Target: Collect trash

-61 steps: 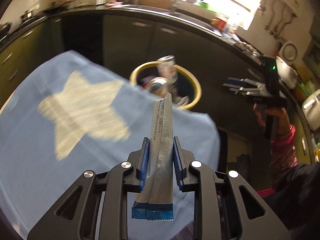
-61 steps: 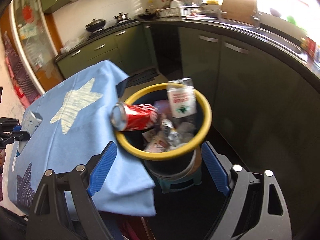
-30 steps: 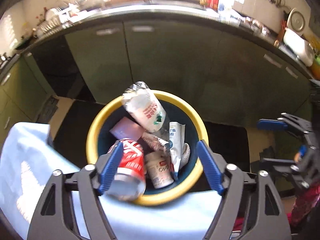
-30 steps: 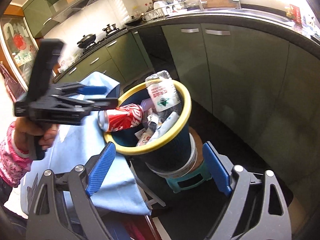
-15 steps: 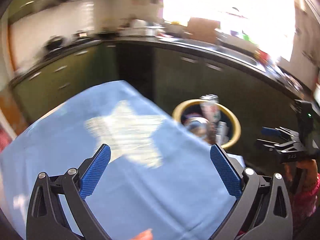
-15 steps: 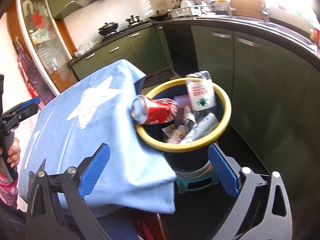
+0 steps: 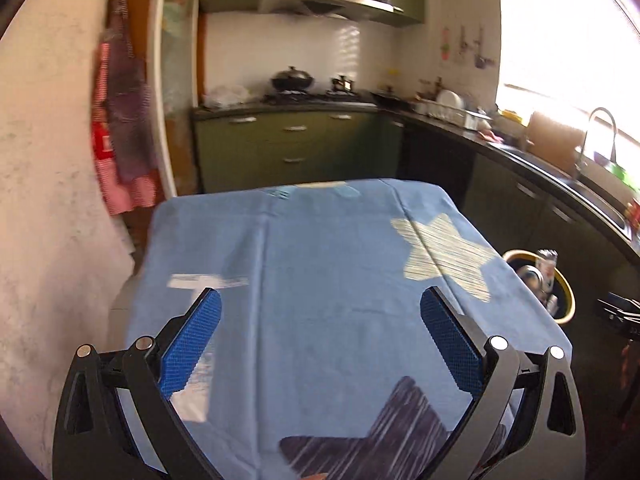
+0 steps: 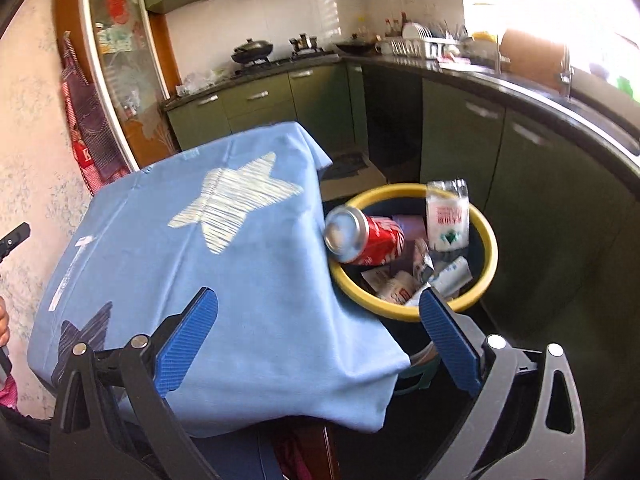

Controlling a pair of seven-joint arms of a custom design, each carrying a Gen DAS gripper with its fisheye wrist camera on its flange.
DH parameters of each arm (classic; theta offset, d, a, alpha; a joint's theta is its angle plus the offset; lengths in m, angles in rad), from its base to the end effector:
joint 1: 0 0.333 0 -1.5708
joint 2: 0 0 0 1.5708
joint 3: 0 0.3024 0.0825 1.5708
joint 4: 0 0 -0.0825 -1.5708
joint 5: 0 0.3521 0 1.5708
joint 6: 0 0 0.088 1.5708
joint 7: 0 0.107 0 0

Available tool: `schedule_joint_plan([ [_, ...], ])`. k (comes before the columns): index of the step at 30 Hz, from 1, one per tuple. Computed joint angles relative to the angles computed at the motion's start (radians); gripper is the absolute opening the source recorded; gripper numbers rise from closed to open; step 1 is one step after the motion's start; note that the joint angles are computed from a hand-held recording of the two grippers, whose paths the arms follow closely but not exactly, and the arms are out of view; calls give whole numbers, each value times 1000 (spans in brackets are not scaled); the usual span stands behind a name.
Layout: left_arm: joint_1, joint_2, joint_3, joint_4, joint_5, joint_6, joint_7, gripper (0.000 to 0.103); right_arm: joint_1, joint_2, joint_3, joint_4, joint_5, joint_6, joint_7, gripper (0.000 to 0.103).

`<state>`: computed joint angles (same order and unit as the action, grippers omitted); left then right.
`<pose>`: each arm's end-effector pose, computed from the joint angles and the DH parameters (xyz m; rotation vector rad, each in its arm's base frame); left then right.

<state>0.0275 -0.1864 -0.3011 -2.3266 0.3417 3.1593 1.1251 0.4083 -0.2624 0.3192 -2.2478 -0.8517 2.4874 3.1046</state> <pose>0.4732 -0.1730 0.5335 -1.4789 1.8057 -1.0329 0.3547 0.3344 0.5201 -1.4933 1.8699 -0.7063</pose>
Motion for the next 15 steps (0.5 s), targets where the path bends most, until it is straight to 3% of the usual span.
schedule_joint_plan([
  [3, -1, -73, 34, -67, -29, 23, 10, 98, 11, 8, 31, 48, -30, -87, -4, 96],
  [8, 49, -192, 8, -156, -67, 42, 34, 98, 55, 0, 74, 115, -95, -252, 23, 96],
  [15, -21, -316, 70, -254, -153, 47, 102, 98, 97, -49, 108, 136, -141, -389, 73, 96],
])
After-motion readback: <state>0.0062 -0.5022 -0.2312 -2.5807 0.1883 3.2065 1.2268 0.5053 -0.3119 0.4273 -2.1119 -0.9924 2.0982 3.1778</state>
